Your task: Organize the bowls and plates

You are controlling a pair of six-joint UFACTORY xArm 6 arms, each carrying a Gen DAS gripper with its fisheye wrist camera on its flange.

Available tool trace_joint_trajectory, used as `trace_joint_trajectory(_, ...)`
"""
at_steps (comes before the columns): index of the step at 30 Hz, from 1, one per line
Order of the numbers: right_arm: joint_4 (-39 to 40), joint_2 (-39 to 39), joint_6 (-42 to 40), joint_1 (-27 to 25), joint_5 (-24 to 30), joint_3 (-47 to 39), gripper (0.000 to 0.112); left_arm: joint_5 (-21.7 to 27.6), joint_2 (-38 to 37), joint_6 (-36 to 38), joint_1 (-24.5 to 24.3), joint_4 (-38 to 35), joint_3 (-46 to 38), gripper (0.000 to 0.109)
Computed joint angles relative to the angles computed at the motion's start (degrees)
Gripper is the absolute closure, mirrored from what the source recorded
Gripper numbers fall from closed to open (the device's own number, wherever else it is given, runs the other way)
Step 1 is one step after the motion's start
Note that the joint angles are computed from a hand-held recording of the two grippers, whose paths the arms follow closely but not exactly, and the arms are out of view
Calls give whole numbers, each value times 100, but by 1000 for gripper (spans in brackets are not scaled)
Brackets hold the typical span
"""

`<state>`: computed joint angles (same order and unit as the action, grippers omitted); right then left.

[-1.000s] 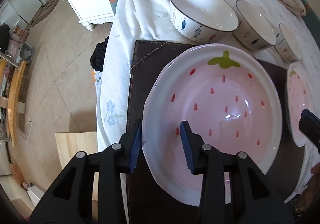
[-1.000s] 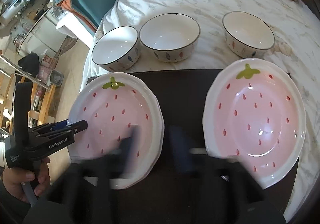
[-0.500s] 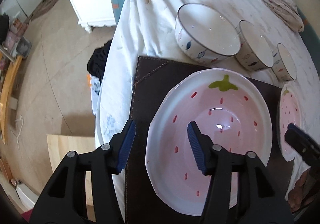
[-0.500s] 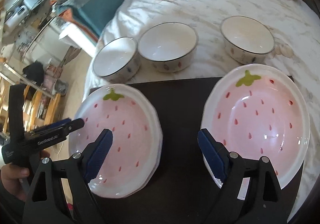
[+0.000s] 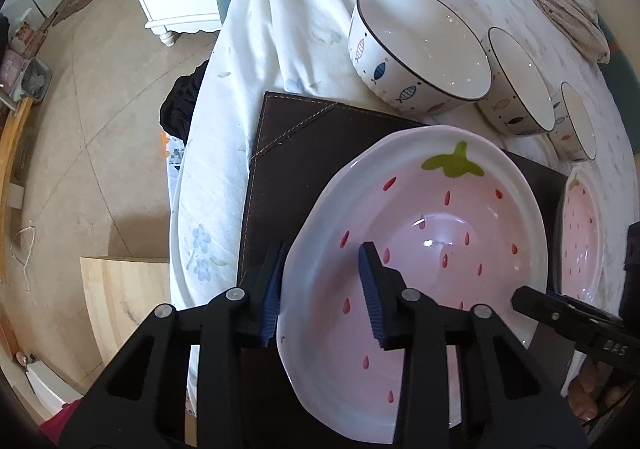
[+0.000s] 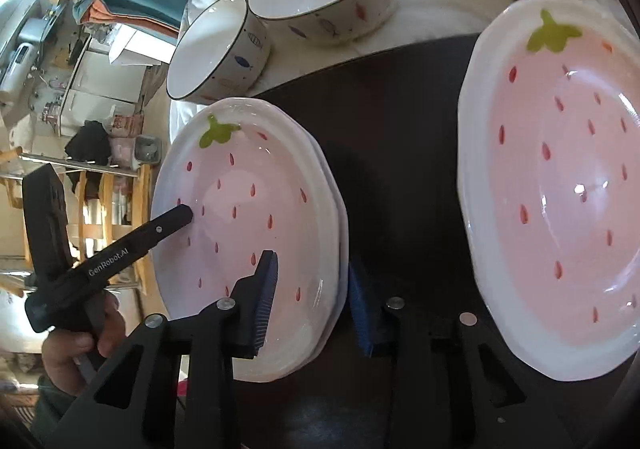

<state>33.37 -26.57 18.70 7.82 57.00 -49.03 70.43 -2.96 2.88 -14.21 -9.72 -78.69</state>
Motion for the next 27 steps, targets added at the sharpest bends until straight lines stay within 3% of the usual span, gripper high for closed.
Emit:
trace_joint_trajectory(4, -80, 166, -70, 92, -54, -16, 86, -107, -49, 34, -34, 48, 82, 76)
trace_joint_trajectory(8, -509, 35, 161, 318, -285, 82, 85, -182, -98, 103, -55, 82, 137, 76)
trace_joint_trajectory(17, -806, -429, 335, 411, 244, 232, 85, -253, -507, 209, -408, 382, 541, 76)
trace_joint_trajectory(27, -1081, -1761, 746, 417, 865, 981, 85, -69, -1185, 516, -1007, 615, 1137, 77)
